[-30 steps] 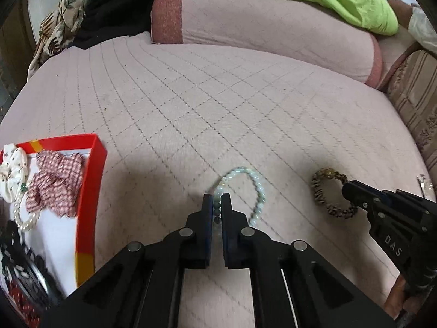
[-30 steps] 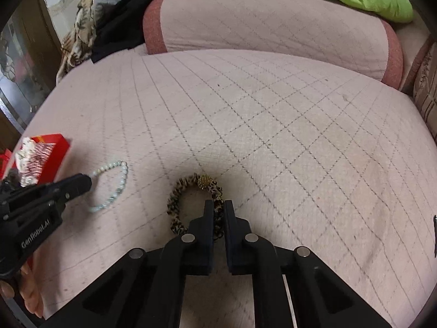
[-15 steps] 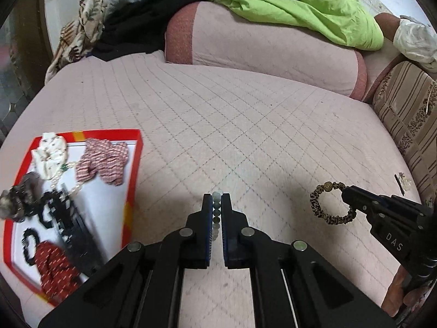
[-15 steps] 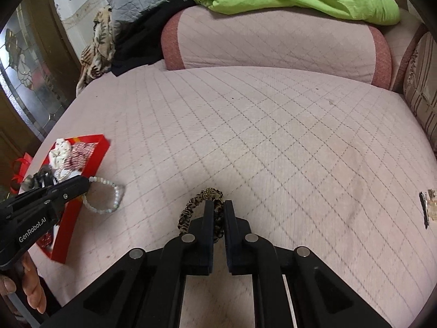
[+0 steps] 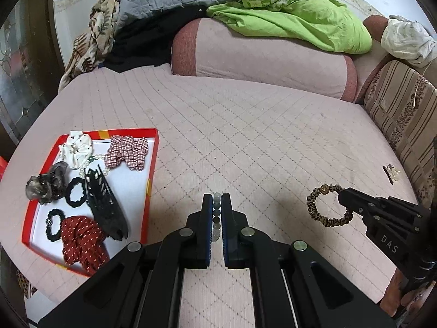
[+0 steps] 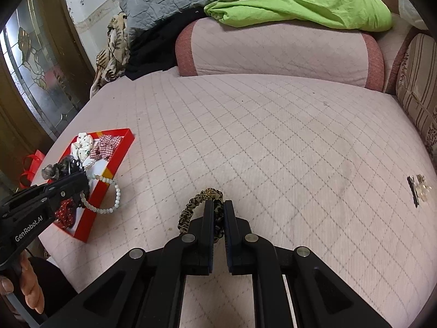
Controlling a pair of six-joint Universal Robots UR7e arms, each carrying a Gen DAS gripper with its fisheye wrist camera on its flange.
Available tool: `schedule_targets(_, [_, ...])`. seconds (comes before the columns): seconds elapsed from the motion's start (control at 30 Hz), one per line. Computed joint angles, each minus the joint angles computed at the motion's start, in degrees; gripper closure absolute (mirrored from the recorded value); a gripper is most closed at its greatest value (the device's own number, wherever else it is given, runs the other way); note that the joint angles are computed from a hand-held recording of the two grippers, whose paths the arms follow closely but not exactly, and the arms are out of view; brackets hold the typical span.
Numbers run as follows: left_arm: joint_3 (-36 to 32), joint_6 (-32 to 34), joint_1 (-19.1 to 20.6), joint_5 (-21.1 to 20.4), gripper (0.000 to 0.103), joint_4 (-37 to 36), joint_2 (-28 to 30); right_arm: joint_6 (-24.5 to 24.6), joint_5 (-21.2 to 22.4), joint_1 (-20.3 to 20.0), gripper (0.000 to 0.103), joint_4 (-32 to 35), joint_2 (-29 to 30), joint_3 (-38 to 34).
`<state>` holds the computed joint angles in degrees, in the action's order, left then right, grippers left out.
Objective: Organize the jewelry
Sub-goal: 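Carry the jade and leopard-print bracelets over the tray with both tools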
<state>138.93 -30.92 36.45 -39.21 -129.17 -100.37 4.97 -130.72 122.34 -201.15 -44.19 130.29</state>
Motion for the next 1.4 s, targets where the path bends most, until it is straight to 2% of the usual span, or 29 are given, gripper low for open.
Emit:
schedule_targets(0.27, [0.7, -5.52, -4.74, 1.24, 0.098, 8.34, -4.75, 1.92, -0.62, 2.61, 0.095, -0.16, -0.9, 1.51])
schedule_targets(0.8, [0.59, -11.97, -11.58, 4.38, 0.098, 18.26, -9.73, 4.12, -2.22, 8.23, 0.095, 1.02, -1.1, 1.53])
schedule_targets(1.03, [0.43, -13.79, -12.18, 6.02, 0.098, 21.68, -11.13, 5.14, -1.83, 9.87, 0.095, 2.46, -0.53, 0.71])
schedule_targets(1.4, [-0.33, -15.78, -9.98, 7.62, 0.097, 25.5, -14.45, 6.73, -0.04, 10.97, 0.095, 6.03, 0.81, -1.48])
